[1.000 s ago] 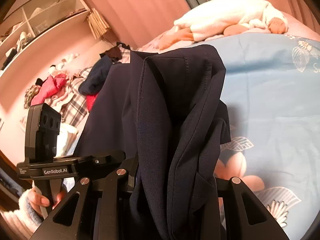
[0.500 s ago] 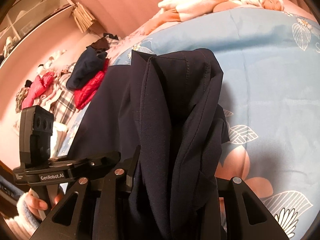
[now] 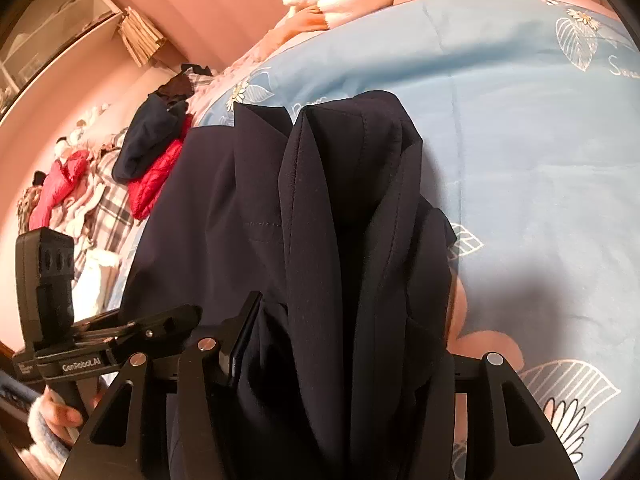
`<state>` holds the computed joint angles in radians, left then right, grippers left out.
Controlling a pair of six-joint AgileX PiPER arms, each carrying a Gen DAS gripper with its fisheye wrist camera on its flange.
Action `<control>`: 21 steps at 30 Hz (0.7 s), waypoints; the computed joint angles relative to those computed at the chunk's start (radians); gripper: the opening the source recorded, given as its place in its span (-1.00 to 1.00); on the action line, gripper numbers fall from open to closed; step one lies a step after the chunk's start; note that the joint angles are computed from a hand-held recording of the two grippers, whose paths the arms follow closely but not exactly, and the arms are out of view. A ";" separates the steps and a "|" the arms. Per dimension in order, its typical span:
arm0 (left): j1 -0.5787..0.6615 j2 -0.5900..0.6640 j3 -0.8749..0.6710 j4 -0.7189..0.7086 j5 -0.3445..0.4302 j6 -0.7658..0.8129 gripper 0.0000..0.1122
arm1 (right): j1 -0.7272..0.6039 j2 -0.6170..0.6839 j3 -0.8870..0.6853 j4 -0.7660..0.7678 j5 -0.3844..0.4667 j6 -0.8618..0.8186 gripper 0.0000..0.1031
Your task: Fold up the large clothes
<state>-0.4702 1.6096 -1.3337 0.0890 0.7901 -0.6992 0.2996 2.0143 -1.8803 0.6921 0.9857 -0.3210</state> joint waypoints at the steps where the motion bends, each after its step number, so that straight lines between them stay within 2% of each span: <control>1: -0.004 -0.002 0.000 0.010 0.004 -0.008 0.12 | -0.001 -0.002 0.004 0.001 -0.001 0.001 0.03; 6: -0.029 -0.034 0.032 0.070 0.015 -0.063 0.12 | -0.013 -0.014 0.037 0.028 -0.018 -0.005 0.07; 10: -0.084 -0.083 0.076 0.177 0.049 -0.139 0.12 | -0.025 -0.041 0.079 0.044 -0.031 -0.013 0.13; 14: -0.117 -0.085 0.073 0.249 0.082 -0.187 0.13 | -0.023 -0.100 0.132 0.004 -0.070 -0.004 0.14; 16: -0.129 -0.067 0.047 0.275 0.105 -0.206 0.13 | -0.014 -0.157 0.190 -0.037 -0.126 -0.005 0.15; 19: -0.159 -0.084 0.059 0.319 0.134 -0.249 0.13 | 0.038 -0.270 0.293 -0.183 -0.259 0.026 0.15; 21: -0.167 -0.070 0.044 0.335 0.140 -0.261 0.13 | 0.064 -0.354 0.375 -0.192 -0.330 -0.036 0.15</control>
